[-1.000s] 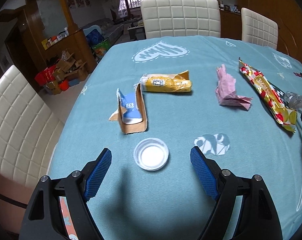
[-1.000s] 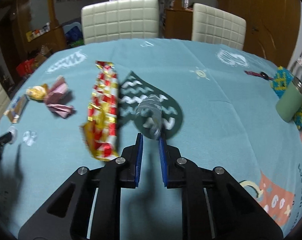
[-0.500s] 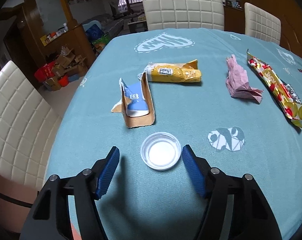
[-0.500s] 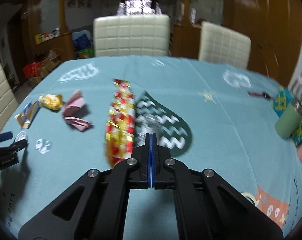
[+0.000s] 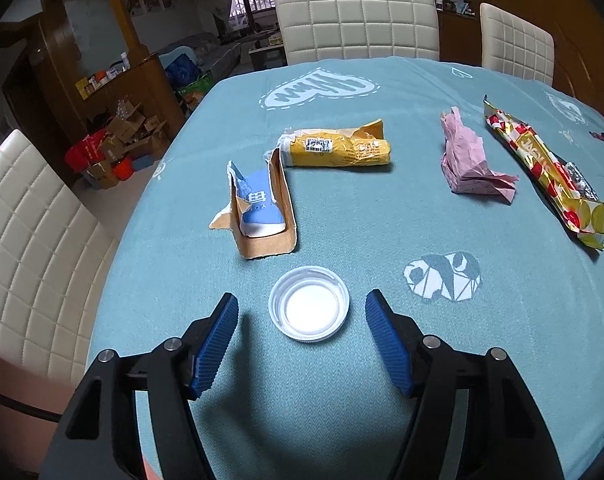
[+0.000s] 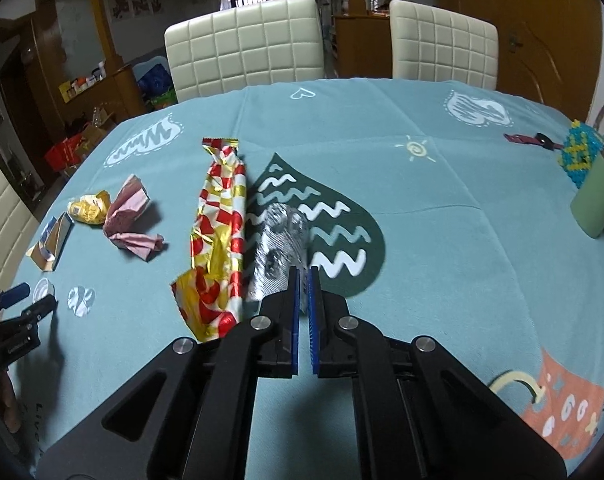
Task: Collect trash
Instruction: 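Grasp the small white bottle cap with the left gripper, then carry the cap to the bin and open the left gripper while the right carries the blister pack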
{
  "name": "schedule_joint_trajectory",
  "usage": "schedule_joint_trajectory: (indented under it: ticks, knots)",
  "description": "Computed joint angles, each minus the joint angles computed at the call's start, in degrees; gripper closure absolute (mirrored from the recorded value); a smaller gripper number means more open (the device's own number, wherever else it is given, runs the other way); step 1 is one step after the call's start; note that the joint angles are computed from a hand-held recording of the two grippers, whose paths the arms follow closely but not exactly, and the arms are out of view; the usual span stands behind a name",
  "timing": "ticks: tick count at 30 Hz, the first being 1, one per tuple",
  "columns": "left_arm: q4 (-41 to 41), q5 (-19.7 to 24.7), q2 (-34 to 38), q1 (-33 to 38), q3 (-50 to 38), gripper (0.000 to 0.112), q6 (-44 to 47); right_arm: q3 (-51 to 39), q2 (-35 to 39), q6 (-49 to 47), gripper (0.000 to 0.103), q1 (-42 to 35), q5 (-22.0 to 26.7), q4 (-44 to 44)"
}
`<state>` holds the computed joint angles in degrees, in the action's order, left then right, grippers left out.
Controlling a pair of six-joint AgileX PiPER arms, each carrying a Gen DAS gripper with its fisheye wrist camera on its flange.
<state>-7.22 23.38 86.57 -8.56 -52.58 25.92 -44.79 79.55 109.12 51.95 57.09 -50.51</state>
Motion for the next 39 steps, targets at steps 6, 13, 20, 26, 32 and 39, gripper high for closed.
schedule_joint_trajectory:
  ticks: [6,13,20,26,32,39]
  knots:
    - [0.02,-0.79,-0.01,-0.06,0.36,0.048,0.55,-0.76,1.63,4.48,0.029,0.60,3.74,-4.64]
    - [-0.14,-1.75,-0.08,-0.22,0.80,0.047,1.04,0.44,2.49,-0.51,0.043,-6.80,-6.52,-1.14]
    - [-0.45,-2.01,-0.05,-0.20,0.90,0.047,1.48,0.36,4.49,-2.85,0.074,-9.02,-9.27,0.99]
    - [-4.21,-1.30,-0.47,0.22,0.82,0.073,5.50,-1.79,4.29,-1.79,0.076,-4.35,-2.73,0.05]
    - [-10.80,-1.76,-3.90,2.18,2.10,0.073,12.80,-7.67,5.30,-4.87,0.076,0.73,2.09,-0.08]
    - [-19.50,-0.01,-6.21,8.28,2.44,0.073,23.42,-19.06,12.80,-12.69,0.076,4.57,2.05,1.36]
